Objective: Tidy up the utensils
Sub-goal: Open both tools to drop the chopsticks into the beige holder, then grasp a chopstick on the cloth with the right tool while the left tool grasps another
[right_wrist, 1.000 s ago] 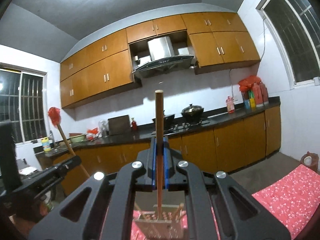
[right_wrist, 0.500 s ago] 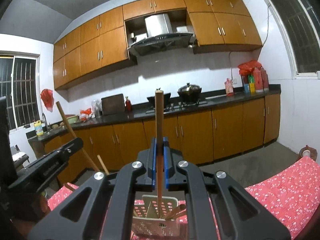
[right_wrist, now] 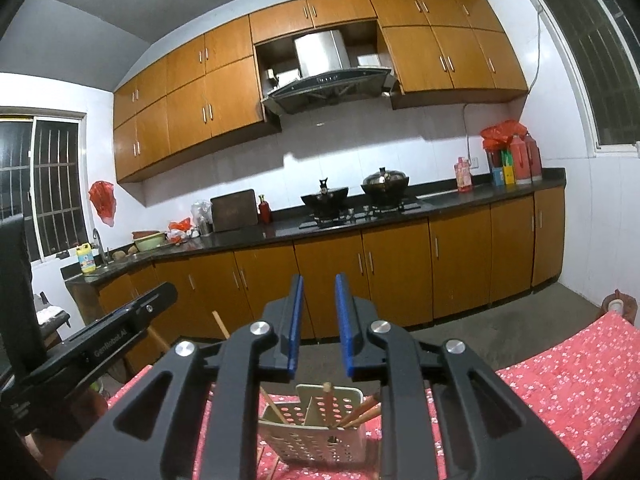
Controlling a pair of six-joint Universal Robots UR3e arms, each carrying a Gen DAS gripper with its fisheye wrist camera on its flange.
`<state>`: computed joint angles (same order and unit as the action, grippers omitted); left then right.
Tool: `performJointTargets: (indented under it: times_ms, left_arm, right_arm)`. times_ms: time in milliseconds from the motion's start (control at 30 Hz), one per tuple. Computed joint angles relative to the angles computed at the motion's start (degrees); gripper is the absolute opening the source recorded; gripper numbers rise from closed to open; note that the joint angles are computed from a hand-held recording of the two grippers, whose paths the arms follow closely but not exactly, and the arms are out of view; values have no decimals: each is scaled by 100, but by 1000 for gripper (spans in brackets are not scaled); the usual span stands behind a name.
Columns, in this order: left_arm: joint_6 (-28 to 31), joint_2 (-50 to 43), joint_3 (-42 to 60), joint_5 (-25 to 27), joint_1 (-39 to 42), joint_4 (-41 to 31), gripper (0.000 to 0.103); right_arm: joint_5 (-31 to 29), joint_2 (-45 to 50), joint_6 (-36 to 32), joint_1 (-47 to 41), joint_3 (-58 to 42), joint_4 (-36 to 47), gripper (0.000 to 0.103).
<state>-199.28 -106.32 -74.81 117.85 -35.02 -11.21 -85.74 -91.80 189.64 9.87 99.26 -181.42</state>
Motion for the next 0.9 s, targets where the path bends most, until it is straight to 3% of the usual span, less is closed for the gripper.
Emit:
performJointTargets:
  times_ms: [133, 300, 500, 667, 900]
  left_arm:
    - [-5, 299, -204, 108, -67, 7, 28]
    - [-161, 1226, -1383, 217, -107, 116, 28]
    - [-543, 2132, -2993, 389, -39, -264, 28]
    - [-893, 2369, -4039, -247, 301, -852, 28]
    - [-1211, 2295, -4977, -961, 369, -659, 28]
  right_arm:
    - [44, -619, -21, -124, 449, 2, 18]
    - [338, -1750, 41, -699, 1538, 133, 22]
    - [1006, -3326, -270, -2068, 3406, 1152, 24]
    - [1255, -3072, -602, -2225, 4110, 2069, 24]
    - [1206, -1590, -602, -1319, 4427, 1390, 16]
